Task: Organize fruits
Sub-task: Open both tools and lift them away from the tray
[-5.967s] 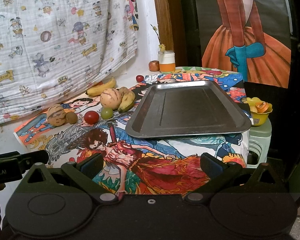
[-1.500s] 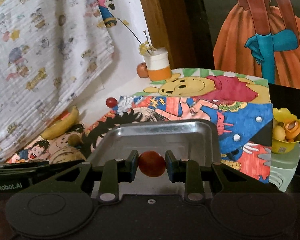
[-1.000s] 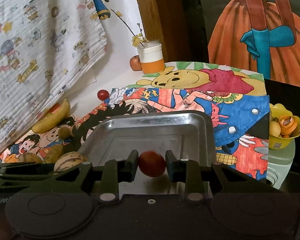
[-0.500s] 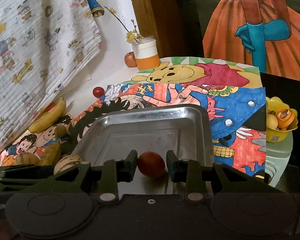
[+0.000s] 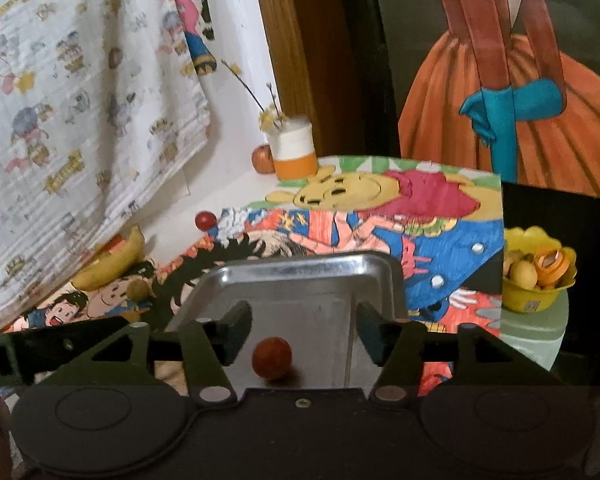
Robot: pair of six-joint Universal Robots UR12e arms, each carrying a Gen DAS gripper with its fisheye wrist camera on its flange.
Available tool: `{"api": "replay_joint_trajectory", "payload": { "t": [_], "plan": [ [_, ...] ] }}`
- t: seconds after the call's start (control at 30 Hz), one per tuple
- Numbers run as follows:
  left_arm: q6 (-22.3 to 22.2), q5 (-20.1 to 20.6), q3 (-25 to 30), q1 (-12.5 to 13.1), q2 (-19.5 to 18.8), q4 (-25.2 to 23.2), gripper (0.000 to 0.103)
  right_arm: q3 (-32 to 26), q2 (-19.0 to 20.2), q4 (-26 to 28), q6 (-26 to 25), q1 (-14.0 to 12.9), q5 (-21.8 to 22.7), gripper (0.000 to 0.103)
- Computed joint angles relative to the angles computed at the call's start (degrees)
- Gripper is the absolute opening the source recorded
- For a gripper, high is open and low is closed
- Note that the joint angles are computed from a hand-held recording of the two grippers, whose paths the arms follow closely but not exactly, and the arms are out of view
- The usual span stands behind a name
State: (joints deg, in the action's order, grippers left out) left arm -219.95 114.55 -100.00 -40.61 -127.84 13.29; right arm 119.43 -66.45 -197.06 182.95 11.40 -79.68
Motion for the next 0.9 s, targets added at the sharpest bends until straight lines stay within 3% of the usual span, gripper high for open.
{"api": "replay_joint_trajectory", "payload": {
  "t": [0.2, 0.3, 0.4, 0.7, 0.9],
  "plan": [
    [-2.85, 5.44, -2.43, -1.21, 1.69, 2.19, 0.1, 2.22, -1.55, -4.33, -0.31, 0.49, 0.03, 0.087],
    [-4.53, 8.63, -3.67, -1.95, 2.25, 3.52, 0.102, 3.5, -2.39, -6.04, -0.72, 0.78, 0.76, 0.098],
    [-5.72, 11.44, -4.84, -2.65, 2.81, 4.14, 0.102, 4.76, -3.27, -7.36, -1.45, 1.26, 1.23, 0.102],
    [-8.07, 18.79, -8.85, -5.05, 4.86, 3.69, 0.102, 8.77, -5.64, -11.51, -2.44, 3.71, -1.04, 0.102],
    [-10.3, 20.47, -11.94, -6.05, 6.49, 2.53, 0.103, 10.59, -6.4, -11.93, -2.0, 5.66, -2.63, 0.102]
  ]
}}
